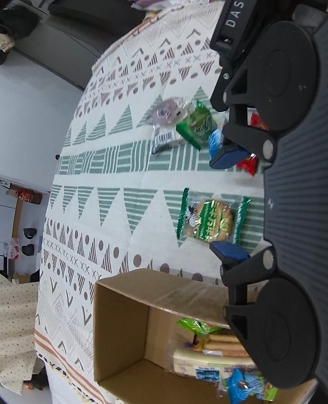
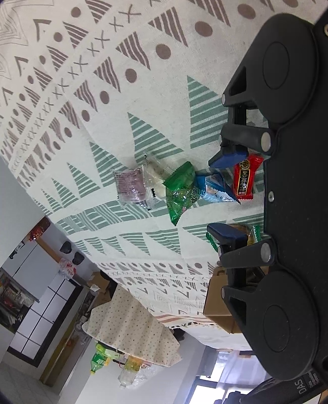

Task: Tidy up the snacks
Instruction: 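Grasp the green-wrapped round biscuit with the left gripper while the right gripper grasps the blue packet, then carry the biscuit and blue packet into the box and release both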

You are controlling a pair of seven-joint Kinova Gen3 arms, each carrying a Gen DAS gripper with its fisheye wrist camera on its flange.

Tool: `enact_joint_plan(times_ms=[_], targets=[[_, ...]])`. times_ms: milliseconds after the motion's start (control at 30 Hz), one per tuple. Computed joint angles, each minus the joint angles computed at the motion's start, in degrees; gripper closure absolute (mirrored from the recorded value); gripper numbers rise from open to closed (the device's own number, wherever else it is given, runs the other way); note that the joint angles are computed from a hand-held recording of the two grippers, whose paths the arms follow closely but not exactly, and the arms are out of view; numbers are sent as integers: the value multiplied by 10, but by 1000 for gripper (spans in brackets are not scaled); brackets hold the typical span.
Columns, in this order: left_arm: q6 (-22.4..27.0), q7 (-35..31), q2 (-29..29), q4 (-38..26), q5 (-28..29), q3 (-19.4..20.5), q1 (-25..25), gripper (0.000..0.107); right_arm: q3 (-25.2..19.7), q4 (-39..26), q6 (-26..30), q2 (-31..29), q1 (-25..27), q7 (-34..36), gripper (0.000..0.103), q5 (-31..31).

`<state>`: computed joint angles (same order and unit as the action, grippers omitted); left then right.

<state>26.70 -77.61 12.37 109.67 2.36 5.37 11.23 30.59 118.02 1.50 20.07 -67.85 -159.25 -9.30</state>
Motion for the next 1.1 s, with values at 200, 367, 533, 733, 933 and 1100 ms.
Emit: enact_joint_plan(times_ms=[200, 367, 533, 733, 933, 1100], targets=[[4, 31, 32, -19, -26, -13, 18, 45, -60, -14, 1, 12, 60, 8, 54, -3], [7, 47, 53, -29, -43, -19, 28, 45, -85, -24, 2, 25, 83, 6, 54, -11], [13, 72, 69, -40, -68, -30, 46, 45, -89, -31, 5, 37, 91, -4, 55, -18], [25, 58, 85, -51, -50, -18, 26, 53, -97, -41, 12, 51, 100, -18, 68, -12], [18, 56, 79, -45, -43, -17, 20, 60, -95, -40, 3, 48, 95, -15, 76, -3], [15, 50, 61, -36, -30, -13, 14, 60, -75, -35, -8, 39, 72, 1, 77, -7]])
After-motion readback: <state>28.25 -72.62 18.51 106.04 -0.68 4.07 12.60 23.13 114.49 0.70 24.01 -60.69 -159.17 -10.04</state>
